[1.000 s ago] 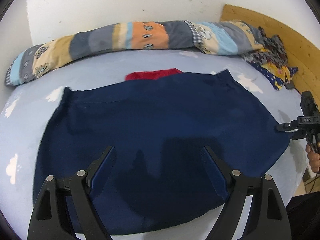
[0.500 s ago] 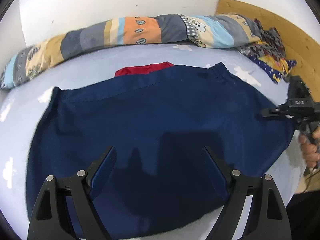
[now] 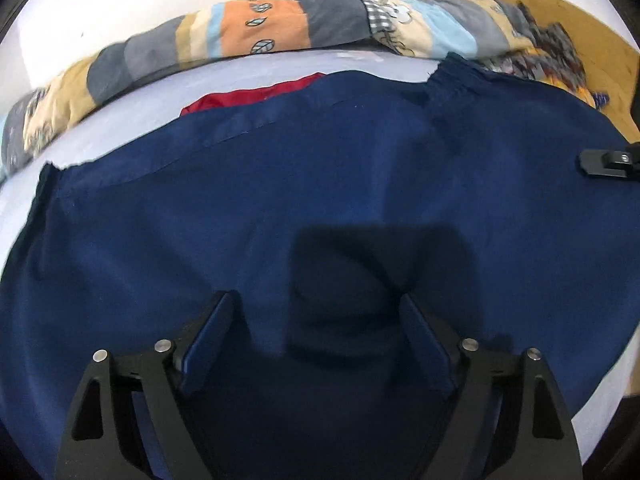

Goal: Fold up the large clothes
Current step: 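Grasp the jacket edge with the right tool and lift it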

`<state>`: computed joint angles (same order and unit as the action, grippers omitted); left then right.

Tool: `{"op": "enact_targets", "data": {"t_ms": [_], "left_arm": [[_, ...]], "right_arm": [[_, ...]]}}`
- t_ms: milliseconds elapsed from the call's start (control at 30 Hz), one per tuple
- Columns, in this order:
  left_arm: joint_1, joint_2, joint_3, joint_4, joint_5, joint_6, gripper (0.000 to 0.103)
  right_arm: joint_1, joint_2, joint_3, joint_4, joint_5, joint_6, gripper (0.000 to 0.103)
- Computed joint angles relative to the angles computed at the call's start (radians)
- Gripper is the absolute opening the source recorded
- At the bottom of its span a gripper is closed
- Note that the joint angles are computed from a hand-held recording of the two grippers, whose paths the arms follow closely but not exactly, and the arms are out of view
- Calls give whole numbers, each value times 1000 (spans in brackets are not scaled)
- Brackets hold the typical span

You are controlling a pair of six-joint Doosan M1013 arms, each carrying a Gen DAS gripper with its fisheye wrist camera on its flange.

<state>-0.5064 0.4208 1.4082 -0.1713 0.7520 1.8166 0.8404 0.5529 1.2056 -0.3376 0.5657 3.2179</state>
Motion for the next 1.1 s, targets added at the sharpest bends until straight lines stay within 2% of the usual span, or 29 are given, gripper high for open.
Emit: {"op": "enact_targets", "data": {"t_ms": [133, 200, 233, 267, 300, 333, 367, 433, 467, 500, 533, 600, 667, 700, 733, 833, 900, 933, 967, 1100], "left_arm": [[13, -13, 6, -68, -8, 36, 80], [16, -32, 24, -86, -60, 37, 80], [12, -30, 19, -57, -55, 18, 80], [4, -9, -1, 24, -4, -38, 80], [-1, -2, -1, 55, 9, -60, 83], [-7, -9, 16, 75, -25, -56, 83], [-12, -10, 10, 90, -15, -49, 83], [4, -12, -4, -3, 12, 17, 80], [9, -24, 6, -9, -19, 17, 80], [10, -39, 24, 37, -77, -30, 80], [13, -41, 28, 66, -103, -73, 80], [18, -11, 11, 136, -42, -175, 81], [11, -15, 44, 171, -94, -180, 83], [11, -11, 33, 154, -76, -156, 83], [16, -7, 23, 110, -58, -131, 78], [22, -20, 33, 76, -105, -145, 76], [17, 3, 20, 126, -65, -165, 80], [9, 2, 40, 185, -99, -205, 84], [-1, -2, 46, 219, -105, -241, 84], [12, -5, 25, 152, -72, -263, 76]], "right_arm": [[13, -1, -19, -98, -29, 99, 18], [16, 12, -49, -110, -11, 106, 18], [17, 14, -56, -108, -12, 113, 18], [18, 15, -58, -117, -18, 123, 18], [20, 18, -66, -121, -13, 126, 18], [21, 16, -66, -118, -13, 121, 18], [22, 18, -71, -114, -22, 112, 18], [27, 22, -84, -125, -9, 116, 18], [28, 23, -89, -131, -11, 117, 18], [29, 24, -93, -140, -15, 124, 18], [31, 26, -96, -154, -19, 141, 18], [32, 30, -108, -150, -18, 133, 18], [33, 40, -126, -147, -5, 123, 18], [33, 41, -128, -146, -9, 123, 18], [34, 44, -134, -146, -3, 119, 18], [37, 47, -143, -160, 1, 131, 18], [38, 46, -141, -164, 4, 130, 18], [38, 45, -138, -167, -1, 136, 18], [37, 45, -134, -165, -8, 136, 18], [37, 46, -133, -177, -18, 153, 18]]}}
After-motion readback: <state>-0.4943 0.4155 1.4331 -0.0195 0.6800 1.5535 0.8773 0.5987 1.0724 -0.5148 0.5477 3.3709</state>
